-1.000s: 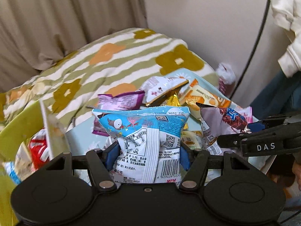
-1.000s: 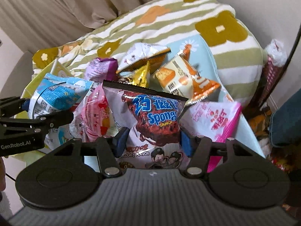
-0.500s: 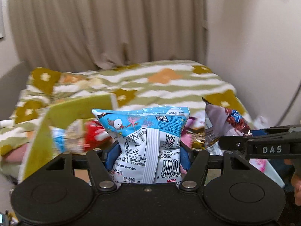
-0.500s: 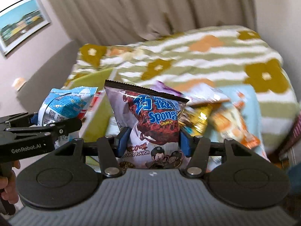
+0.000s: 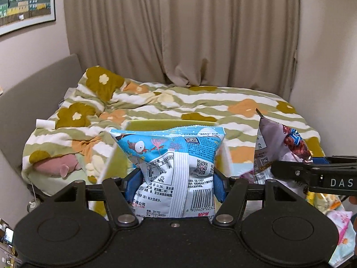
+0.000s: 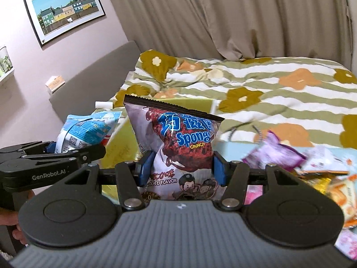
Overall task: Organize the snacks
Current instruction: 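Carry both bags over the yellow box and open both tools to drop them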
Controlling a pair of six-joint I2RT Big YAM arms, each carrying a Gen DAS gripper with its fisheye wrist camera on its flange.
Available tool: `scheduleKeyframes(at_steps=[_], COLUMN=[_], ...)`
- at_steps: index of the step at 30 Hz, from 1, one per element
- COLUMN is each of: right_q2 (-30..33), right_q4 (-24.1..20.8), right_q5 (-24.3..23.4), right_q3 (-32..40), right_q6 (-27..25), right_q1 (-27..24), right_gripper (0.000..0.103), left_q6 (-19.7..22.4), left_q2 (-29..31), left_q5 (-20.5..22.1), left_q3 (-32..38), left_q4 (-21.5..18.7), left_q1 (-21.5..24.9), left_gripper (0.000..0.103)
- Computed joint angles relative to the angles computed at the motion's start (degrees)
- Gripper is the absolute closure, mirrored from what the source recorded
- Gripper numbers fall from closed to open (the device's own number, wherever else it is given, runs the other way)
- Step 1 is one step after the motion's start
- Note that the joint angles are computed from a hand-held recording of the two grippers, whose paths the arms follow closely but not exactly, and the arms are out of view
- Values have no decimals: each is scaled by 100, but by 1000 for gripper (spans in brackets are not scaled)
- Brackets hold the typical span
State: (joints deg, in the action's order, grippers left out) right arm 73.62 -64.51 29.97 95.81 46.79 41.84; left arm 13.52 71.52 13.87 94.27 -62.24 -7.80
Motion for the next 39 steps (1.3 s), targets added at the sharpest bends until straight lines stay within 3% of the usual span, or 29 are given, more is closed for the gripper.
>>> scheduleKeyframes(at_steps=[6, 15, 17, 18, 19, 21, 32, 39], right_q2=[894, 1891, 2029, 2091, 2149, 2269, 2775, 3082], right_q4=[-163, -698, -843, -913, -965, -1153, -1725, -1804], right_q5=[-90, -93, -74, -62, -41, 47, 440, 215], right_q3=[868, 1811, 1941, 1993, 2041, 2183, 2958, 3326], right_q6=[125, 669, 825, 923, 992, 1110, 1075, 931], right_q1=[-134, -293, -311, -323, -327, -325, -186, -184], right_gripper=[33, 33, 33, 33, 33, 33, 33, 33], left_q6=[197, 710, 853, 920, 962, 1003, 1196, 1107], left_q2=[742, 1707, 1864, 1914, 1939, 1985, 1806, 1709], left_q5=[271, 572, 579, 585, 584, 638, 1070, 1109], left_q3=[560, 1198, 1288, 1305, 1297, 1289, 1163, 1125], left_q4=[-175, -640, -721, -752, -757, -714, -756, -684], left_q1=[411, 569, 546, 537, 536, 575, 1013, 1161], left_gripper=[35, 35, 32, 25, 14, 7, 4, 4])
